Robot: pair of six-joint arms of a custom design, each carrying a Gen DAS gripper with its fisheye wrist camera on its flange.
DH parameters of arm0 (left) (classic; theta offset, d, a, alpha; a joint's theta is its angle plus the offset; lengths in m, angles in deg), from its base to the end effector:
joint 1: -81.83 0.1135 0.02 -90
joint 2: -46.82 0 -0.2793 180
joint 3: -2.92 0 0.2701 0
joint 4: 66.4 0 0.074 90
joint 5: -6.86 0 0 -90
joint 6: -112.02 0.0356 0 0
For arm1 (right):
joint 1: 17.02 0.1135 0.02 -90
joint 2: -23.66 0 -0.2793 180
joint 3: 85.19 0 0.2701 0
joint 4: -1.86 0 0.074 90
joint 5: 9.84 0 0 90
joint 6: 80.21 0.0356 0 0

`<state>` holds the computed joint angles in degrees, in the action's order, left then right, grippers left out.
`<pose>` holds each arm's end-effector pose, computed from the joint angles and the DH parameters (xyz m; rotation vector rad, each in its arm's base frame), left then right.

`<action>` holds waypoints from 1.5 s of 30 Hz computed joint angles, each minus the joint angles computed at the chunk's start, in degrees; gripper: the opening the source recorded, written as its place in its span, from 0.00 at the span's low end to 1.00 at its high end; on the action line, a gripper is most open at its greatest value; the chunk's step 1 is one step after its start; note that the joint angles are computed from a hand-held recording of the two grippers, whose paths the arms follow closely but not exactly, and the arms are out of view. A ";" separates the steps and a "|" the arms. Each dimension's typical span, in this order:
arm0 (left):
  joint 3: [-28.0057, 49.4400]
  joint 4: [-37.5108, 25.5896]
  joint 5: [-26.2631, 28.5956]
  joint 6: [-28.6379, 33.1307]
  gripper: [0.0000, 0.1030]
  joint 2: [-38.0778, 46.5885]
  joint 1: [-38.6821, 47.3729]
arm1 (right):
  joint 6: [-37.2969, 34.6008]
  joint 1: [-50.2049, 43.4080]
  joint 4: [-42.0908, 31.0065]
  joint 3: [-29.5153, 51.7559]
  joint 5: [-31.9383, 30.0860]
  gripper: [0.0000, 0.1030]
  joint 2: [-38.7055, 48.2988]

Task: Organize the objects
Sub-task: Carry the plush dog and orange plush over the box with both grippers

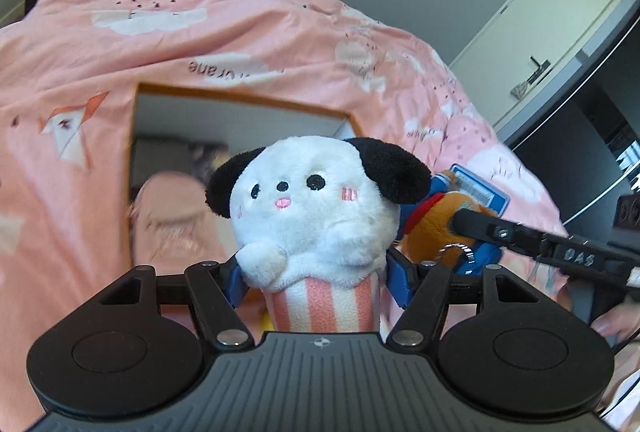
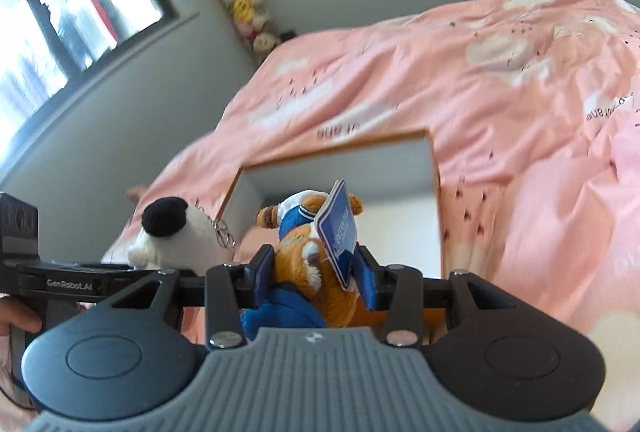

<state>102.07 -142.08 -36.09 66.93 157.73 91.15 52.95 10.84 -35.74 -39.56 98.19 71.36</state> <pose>0.3876 0.0372 0.2212 0.8068 2.4320 -0.9667 0.1687 0.0767 0.2415 0.4629 2.1941 0.3214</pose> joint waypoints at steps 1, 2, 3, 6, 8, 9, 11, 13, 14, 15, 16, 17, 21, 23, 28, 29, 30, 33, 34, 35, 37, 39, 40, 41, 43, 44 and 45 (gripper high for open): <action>1.56 0.22 -0.25 -2.30 0.74 1.36 -1.27 | -0.97 -1.88 1.57 0.15 -0.76 0.44 1.20; 2.56 1.15 -0.73 -4.89 0.74 2.50 -2.59 | -1.85 -3.86 3.35 0.28 -1.78 0.44 2.79; 3.16 2.69 -1.36 -7.02 0.74 3.54 -3.93 | -2.71 -5.84 5.26 0.31 -2.91 0.44 4.58; 4.51 7.02 -5.24 -13.22 0.74 6.86 -7.40 | -4.25 -10.28 10.28 0.83 -4.90 0.44 10.90; 5.54 8.55 -7.53 -15.36 0.74 9.70 -9.03 | -4.95 -12.08 13.57 1.07 -5.61 0.44 15.51; 6.11 9.04 -8.81 -16.31 0.74 10.93 -9.83 | -5.76 -12.99 15.04 1.01 -6.07 0.44 17.54; 7.22 9.79 -10.22 -17.49 0.74 13.31 -11.20 | -7.02 -14.17 17.38 1.55 -6.38 0.44 22.45; 7.75 10.93 -11.81 -18.47 0.74 14.86 -12.41 | -7.91 -15.28 18.98 1.94 -7.32 0.44 26.20; 7.83 11.72 -12.83 -18.93 0.74 15.41 -13.00 | -8.21 -15.85 19.60 2.17 -7.97 0.44 27.85; 7.86 12.44 -14.06 -19.24 0.74 15.80 -13.67 | -8.73 -16.53 20.52 2.48 -8.69 0.44 29.73; 7.87 13.22 -15.52 -19.37 0.74 16.23 -14.26 | -9.27 -17.03 21.20 2.75 -9.22 0.44 31.24; 7.81 13.77 -16.79 -19.42 0.74 16.52 -14.73 | -9.58 -17.19 21.60 2.98 -9.47 0.44 32.44; 7.76 14.37 -20.09 -18.30 0.74 17.25 -15.80 | -10.87 -17.96 23.08 4.16 -11.31 0.44 36.63; 7.40 14.69 -21.35 -17.56 0.74 17.31 -16.26 | -11.24 -18.10 23.28 4.91 -11.99 0.44 38.49; 7.41 14.01 -24.77 -14.82 0.75 18.70 -17.45 | -12.69 -17.32 22.26 7.26 -11.67 0.44 41.98; 7.21 14.23 -25.03 -14.59 0.75 18.84 -17.50 | -13.16 -17.18 21.75 7.75 -11.50 0.45 42.27; 6.86 14.50 -24.66 -14.16 0.75 18.73 -17.36 | -13.45 -17.29 21.00 8.28 -11.69 0.45 42.49; 6.53 14.12 -23.24 -12.46 0.79 18.27 -16.57 | -14.82 -17.52 18.70 9.84 -12.37 0.45 43.29; 6.42 13.97 -22.74 -11.70 0.80 18.05 -16.16 | -15.46 -17.50 18.03 10.29 -12.18 0.45 43.61; 6.40 13.66 -22.01 -10.88 0.80 17.88 -15.64 | -15.96 -17.38 17.46 10.69 -11.92 0.45 43.93; 7.14 11.80 -20.59 -9.16 0.80 17.78 -14.51 | -17.00 -17.21 16.64 11.16 -11.79 0.45 44.25; 7.42 10.05 -18.76 -6.85 0.80 17.21 -13.28 | -17.84 -17.14 15.81 11.74 -11.85 0.45 44.53; 7.54 9.21 -17.72 -5.11 0.79 16.89 -12.52 | -18.35 -17.06 15.26 12.16 -11.89 0.45 44.77; 8.15 8.40 -16.80 -3.55 0.74 16.96 -12.09 | -19.01 -16.99 14.51 12.67 -11.95 0.45 45.05; 8.75 7.51 -16.02 -1.11 0.67 16.89 -11.48 | -20.73 -16.56 12.37 14.09 -11.95 0.45 45.87; 9.20 7.68 -16.40 -1.22 0.59 17.08 -12.16 | -21.88 -16.22 10.75 15.10 -11.96 0.45 46.48; 9.33 7.86 -17.15 -0.93 0.50 17.19 -12.70 | -22.96 -15.81 9.07 16.21 -11.98 0.45 47.23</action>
